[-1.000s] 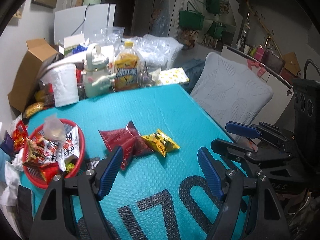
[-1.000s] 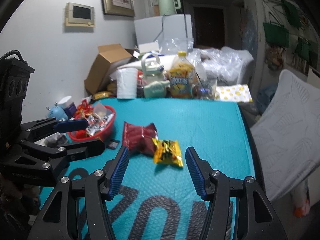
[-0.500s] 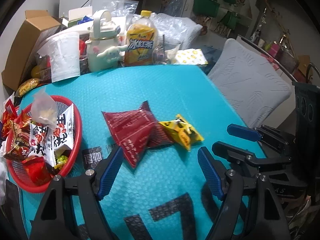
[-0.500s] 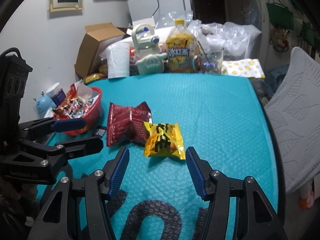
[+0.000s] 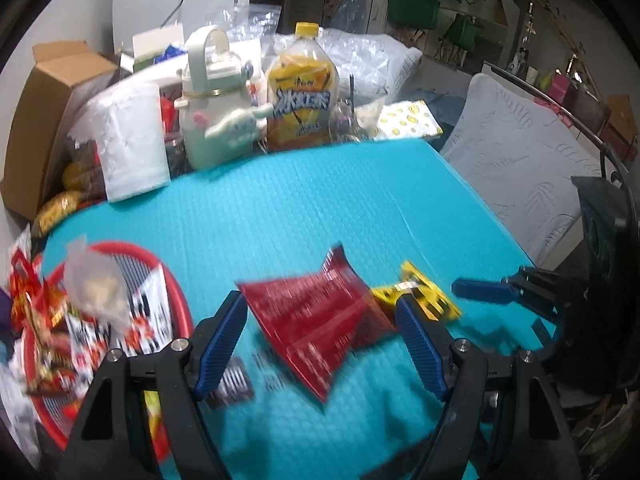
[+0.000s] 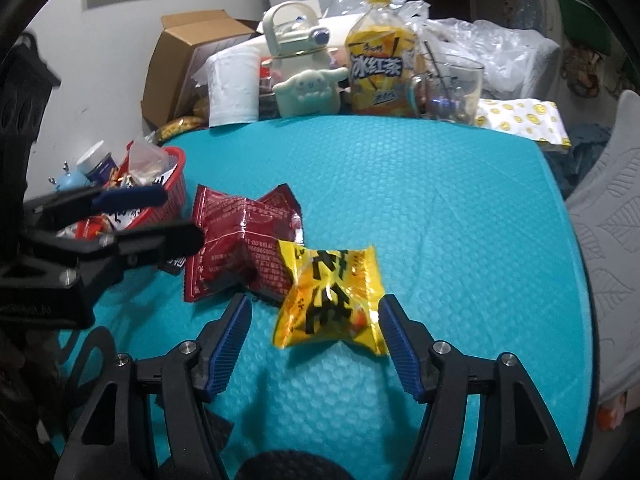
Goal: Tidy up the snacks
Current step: 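Grasp the red chip bag with the left tool while the right tool grasps the yellow chip bag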
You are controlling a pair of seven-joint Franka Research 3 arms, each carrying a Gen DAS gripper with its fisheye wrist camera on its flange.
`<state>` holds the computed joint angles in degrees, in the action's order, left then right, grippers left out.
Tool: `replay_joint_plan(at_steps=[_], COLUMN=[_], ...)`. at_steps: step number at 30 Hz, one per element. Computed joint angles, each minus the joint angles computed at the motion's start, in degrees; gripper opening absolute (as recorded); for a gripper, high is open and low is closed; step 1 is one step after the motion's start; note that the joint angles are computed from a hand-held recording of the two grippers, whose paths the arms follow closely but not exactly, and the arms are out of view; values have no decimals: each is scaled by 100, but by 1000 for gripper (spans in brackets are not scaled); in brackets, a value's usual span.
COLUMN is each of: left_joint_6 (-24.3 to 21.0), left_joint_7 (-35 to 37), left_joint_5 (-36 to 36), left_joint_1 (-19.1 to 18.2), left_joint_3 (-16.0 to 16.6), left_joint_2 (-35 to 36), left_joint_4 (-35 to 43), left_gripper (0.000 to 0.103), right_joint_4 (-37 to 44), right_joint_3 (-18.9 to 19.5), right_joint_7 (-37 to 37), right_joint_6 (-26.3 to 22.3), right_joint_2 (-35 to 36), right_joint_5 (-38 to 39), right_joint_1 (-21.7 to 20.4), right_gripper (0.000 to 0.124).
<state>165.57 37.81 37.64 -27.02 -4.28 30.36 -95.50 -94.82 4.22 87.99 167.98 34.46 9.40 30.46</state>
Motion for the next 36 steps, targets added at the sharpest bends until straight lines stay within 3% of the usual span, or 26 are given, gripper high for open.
replay_joint_plan(at_steps=[6,11,15,20,29,31,33,34,36], left_joint_6=[102,-411,-798,-932,-1326,-1681,-2086,-2108,-1664], left_joint_7=[553,1435,2199,2422,2605,2845,2867,2914,2739], left_joint_5=[-234,-860,-1632,-1732,-1593,-1667,-1582,-1620,-1752], left_joint_1=[208,409,688,427,125,127,-41,-30,54], left_joint_3=[-189,-554,-993,-777,-634,-728,-621,-660,-710], left_joint_2=[280,786,1137,1080,1107,1222,1347,1376,1280], left_joint_4=[347,1022,1396,1349,1516,1714,1923,1916,1584], left_gripper=[76,76,76,76,78,82,82,82,82], right_joint_4=[348,356,330,354,96,-11,-138,-186,-335], right_joint_3=[93,-215,-46,-104,-158,-155,-283,-281,-234], right_joint_7=[-97,144,78,114,128,158,280,297,305], right_joint_6=[-111,-79,-43,-82,58,90,140,150,211], right_joint_2=[263,288,301,348,208,142,62,32,-47], right_joint_5=[77,-64,29,-1,-7,12,-42,-51,-32], right_joint_1=[-91,108,-89,-91,-74,-77,23,21,-17], right_gripper=[66,66,56,46,44,44,44,44,43])
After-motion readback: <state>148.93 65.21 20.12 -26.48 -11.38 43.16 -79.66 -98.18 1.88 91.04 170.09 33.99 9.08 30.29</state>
